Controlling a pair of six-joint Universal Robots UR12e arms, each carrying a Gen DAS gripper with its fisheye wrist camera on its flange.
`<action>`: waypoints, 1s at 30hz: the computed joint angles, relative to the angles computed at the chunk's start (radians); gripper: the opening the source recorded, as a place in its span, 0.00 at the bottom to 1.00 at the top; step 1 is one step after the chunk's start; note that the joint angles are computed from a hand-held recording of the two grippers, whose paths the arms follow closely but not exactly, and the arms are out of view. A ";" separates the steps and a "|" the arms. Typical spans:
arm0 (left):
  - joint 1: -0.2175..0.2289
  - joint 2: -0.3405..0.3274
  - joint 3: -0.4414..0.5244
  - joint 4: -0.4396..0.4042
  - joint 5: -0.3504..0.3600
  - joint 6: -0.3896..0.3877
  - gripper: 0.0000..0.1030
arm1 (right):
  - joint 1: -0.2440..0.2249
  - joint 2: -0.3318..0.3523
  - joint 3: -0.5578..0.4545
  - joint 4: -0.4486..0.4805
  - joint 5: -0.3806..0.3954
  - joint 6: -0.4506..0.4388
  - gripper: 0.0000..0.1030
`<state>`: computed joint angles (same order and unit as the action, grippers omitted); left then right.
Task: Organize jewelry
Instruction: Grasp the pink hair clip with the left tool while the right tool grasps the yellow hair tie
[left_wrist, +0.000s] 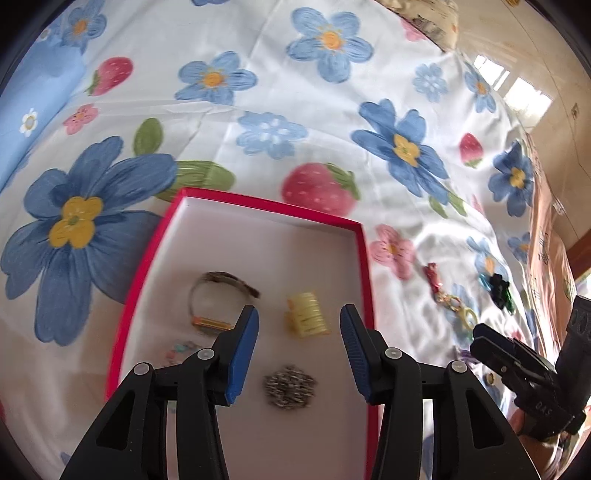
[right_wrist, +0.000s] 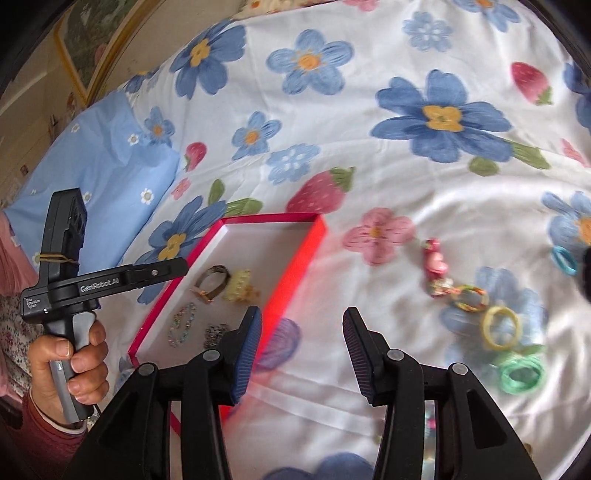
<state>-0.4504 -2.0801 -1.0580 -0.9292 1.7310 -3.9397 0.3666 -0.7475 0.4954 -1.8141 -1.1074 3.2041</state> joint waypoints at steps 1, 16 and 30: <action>-0.002 -0.004 0.007 -0.003 -0.004 0.005 0.45 | -0.006 -0.015 0.025 -0.014 -0.010 0.006 0.46; -0.025 -0.114 0.184 -0.069 -0.059 0.087 0.49 | -0.062 -0.126 0.217 -0.088 -0.106 0.048 0.46; -0.024 -0.335 0.536 -0.215 -0.139 0.162 0.50 | -0.072 -0.039 0.076 0.036 -0.161 -0.010 0.31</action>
<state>-0.4745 -2.4147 -0.5215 -1.1442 1.5923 -3.7775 0.2946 -0.7863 0.5716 -1.7781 -1.2686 3.1943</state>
